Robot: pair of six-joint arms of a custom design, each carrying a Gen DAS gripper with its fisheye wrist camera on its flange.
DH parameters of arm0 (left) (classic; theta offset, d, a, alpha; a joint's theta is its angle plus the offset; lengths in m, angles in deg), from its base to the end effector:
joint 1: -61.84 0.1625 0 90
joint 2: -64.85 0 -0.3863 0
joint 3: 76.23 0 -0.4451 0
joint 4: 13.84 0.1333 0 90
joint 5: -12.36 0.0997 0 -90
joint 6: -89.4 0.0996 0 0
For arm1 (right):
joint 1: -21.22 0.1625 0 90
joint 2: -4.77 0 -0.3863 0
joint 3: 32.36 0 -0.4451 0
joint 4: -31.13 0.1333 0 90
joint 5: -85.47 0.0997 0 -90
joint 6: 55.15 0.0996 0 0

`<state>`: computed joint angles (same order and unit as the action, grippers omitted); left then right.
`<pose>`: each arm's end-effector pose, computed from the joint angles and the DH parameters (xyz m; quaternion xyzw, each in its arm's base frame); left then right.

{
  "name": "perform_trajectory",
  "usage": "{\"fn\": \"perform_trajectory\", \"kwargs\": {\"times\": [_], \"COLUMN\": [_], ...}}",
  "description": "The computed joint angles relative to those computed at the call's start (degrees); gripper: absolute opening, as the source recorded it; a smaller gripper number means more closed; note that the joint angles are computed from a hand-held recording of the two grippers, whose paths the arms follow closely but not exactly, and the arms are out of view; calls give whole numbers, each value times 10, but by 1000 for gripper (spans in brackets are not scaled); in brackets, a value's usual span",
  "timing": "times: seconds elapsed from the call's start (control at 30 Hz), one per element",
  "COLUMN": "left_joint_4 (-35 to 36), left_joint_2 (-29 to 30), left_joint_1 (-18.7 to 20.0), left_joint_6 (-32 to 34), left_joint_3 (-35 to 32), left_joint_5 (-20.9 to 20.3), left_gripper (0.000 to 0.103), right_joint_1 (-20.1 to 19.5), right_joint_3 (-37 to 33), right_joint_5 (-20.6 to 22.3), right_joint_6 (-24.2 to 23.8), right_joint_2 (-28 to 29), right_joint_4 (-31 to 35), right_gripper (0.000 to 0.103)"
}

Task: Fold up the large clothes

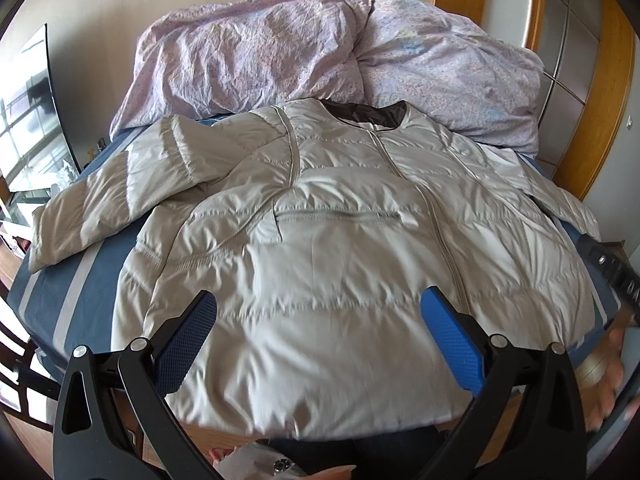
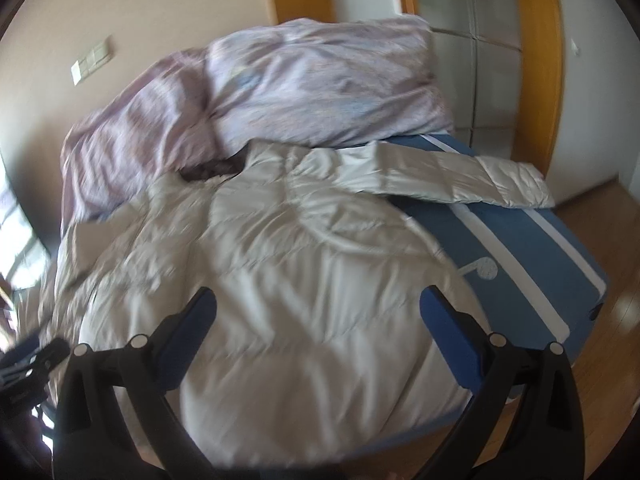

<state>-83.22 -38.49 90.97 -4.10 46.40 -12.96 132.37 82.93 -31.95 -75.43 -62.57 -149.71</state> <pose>-0.2233 -0.3801 0.2947 -0.0479 0.8135 -0.4263 0.3927 0.2909 -0.5095 0.1915 0.2388 -0.8764 0.3569 0.2179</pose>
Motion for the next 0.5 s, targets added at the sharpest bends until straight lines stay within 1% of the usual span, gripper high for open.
{"fn": "perform_trajectory", "kwargs": {"times": [0.1,0.17,0.2,0.23,0.3,0.33,0.37,0.4,0.43,0.47,0.5], "left_joint_4": [-44,-84,-115,-149,-248,-276,-309,-331,-349,-363,-376], "left_joint_2": [0,1,1,2,2,4,8,11,16,21,25], "left_joint_1": [22,40,50,59,82,91,101,107,116,124,130], "left_joint_6": [44,88,120,152,242,268,301,324,346,364,380], "left_joint_3": [-4,-7,-8,-8,-7,-10,-13,-16,-24,-31,-35], "left_joint_5": [10,16,15,11,-9,-16,-26,-32,-37,-41,-45], "left_gripper": [102,102,102,102,102,102,102,102,102,102,102], "right_joint_1": [-31,-50,-57,-70,-94,-103,-116,-125,-140,-153,-167], "right_joint_3": [-52,-82,-94,-122,-163,-177,-199,-213,-235,-254,-273], "right_joint_5": [2,11,13,17,38,44,53,62,75,89,103], "right_joint_6": [38,62,75,102,149,168,198,216,248,281,315], "right_joint_2": [16,24,26,33,43,47,54,58,65,72,79], "right_joint_4": [29,48,60,87,134,150,172,185,208,230,249], "right_gripper": [101,101,101,101,101,101,101,95,89,87,82]}}
